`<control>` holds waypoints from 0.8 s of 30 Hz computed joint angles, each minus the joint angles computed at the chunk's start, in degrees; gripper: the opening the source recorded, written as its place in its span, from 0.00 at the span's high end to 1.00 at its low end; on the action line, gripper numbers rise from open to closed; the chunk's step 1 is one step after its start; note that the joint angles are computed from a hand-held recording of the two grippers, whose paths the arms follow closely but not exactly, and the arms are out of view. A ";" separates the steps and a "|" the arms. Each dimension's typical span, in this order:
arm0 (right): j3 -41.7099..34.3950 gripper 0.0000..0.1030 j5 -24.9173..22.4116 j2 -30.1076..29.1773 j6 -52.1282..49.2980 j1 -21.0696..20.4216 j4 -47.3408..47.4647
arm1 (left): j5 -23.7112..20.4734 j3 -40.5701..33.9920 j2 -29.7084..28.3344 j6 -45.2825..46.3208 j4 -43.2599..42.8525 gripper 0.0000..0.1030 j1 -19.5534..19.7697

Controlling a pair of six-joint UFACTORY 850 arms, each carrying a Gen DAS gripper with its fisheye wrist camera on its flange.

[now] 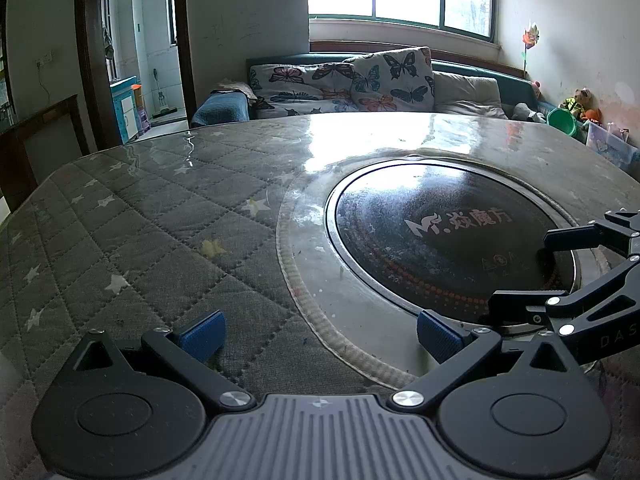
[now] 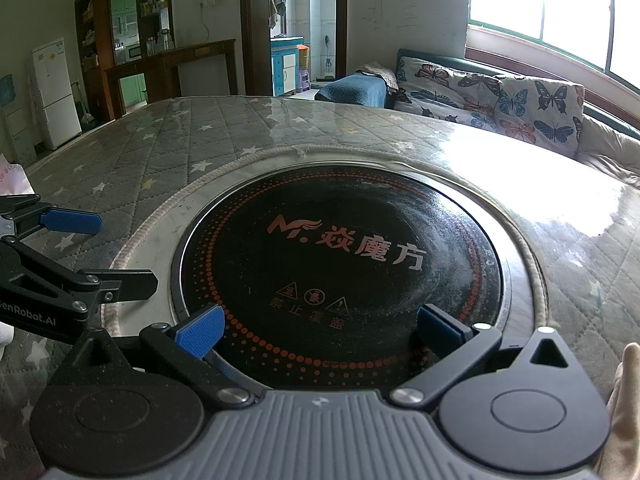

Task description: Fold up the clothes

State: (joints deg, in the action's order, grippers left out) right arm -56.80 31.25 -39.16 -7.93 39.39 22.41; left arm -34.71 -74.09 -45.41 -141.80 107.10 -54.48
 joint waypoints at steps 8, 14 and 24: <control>-0.07 0.00 0.01 -0.06 -0.03 0.03 0.05 | -0.02 -0.21 -0.09 0.30 -0.32 0.00 -0.08; -0.09 0.00 0.01 -0.08 -0.04 0.04 0.08 | -0.05 -0.34 -0.19 0.38 -0.42 0.00 -0.12; -0.14 0.00 0.02 -0.13 -0.07 0.06 0.12 | -0.06 -0.26 -0.10 0.43 -0.46 0.00 -0.12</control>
